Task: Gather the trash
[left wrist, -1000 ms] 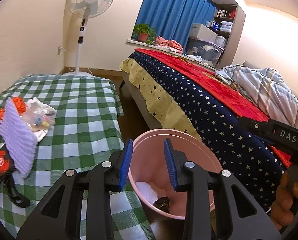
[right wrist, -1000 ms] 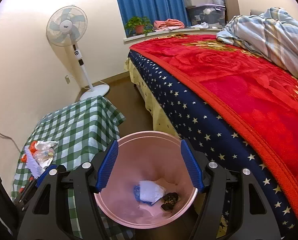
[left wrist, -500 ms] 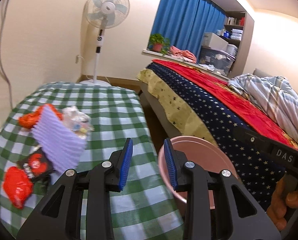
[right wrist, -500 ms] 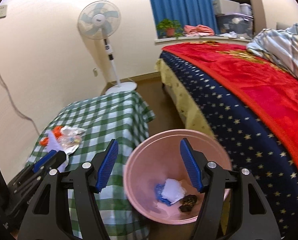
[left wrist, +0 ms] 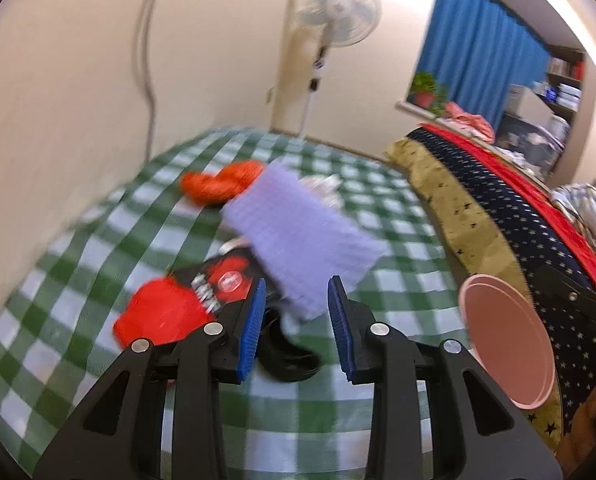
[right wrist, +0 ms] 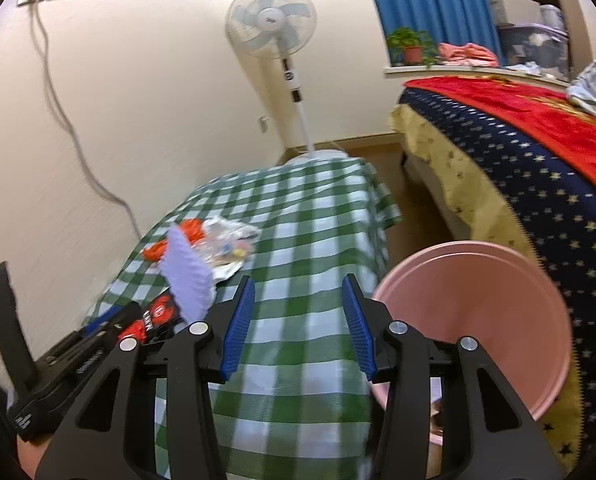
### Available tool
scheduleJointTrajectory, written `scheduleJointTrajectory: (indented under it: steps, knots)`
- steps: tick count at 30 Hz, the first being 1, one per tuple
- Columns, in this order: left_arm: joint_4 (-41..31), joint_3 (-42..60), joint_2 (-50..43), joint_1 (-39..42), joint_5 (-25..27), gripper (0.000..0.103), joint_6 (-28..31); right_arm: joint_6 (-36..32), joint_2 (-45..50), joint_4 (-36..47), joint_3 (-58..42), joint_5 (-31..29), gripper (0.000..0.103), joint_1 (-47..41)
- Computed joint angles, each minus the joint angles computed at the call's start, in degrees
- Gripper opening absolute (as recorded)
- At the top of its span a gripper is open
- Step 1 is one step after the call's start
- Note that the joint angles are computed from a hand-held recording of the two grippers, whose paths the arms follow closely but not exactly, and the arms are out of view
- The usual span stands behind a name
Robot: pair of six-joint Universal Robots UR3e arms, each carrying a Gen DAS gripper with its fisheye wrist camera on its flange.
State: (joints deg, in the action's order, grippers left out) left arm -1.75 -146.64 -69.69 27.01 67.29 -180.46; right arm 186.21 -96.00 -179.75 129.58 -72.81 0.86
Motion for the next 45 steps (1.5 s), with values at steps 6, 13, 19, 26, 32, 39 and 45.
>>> scheduleJointTrajectory:
  steps: [6,13,19,26,32,39,45]
  knots:
    - [-1.10,-0.19,-4.02,1.60,0.48,0.032,-0.74,2.21,7.65,-4.52,-2.88,-0.12,0.045,3.96]
    - [-1.76,0.80,-7.93,0.90,1.31,0.032,-0.35,3.91,14.95,-6.56,-7.73,1.64,0.046,5.84]
    - [-2.07,1.57,-10.08,0.93,0.58,0.013,0.17,4.35,21.79,-6.83,-14.19,3.47,0.046,8.00]
    - [-1.02,1.16,-10.17,1.21,0.37,0.007,0.13,5.46,30.50,-5.08,-23.12,5.64,0.046,10.09]
    - [-0.83,1.19,-9.90,1.33,0.57,0.006,0.40,5.16,35.01,-2.55,-28.69,7.26,0.019,10.73]
    - [-1.12,1.98,-8.98,1.14,0.95,0.006,0.47,3.24,32.19,-1.38,-27.63,7.99,0.007,10.55]
    - [-4.09,1.63,-3.23,1.86,-0.36,0.006,1.20,0.16,23.34,1.19,-23.26,6.61,0.006,10.24]
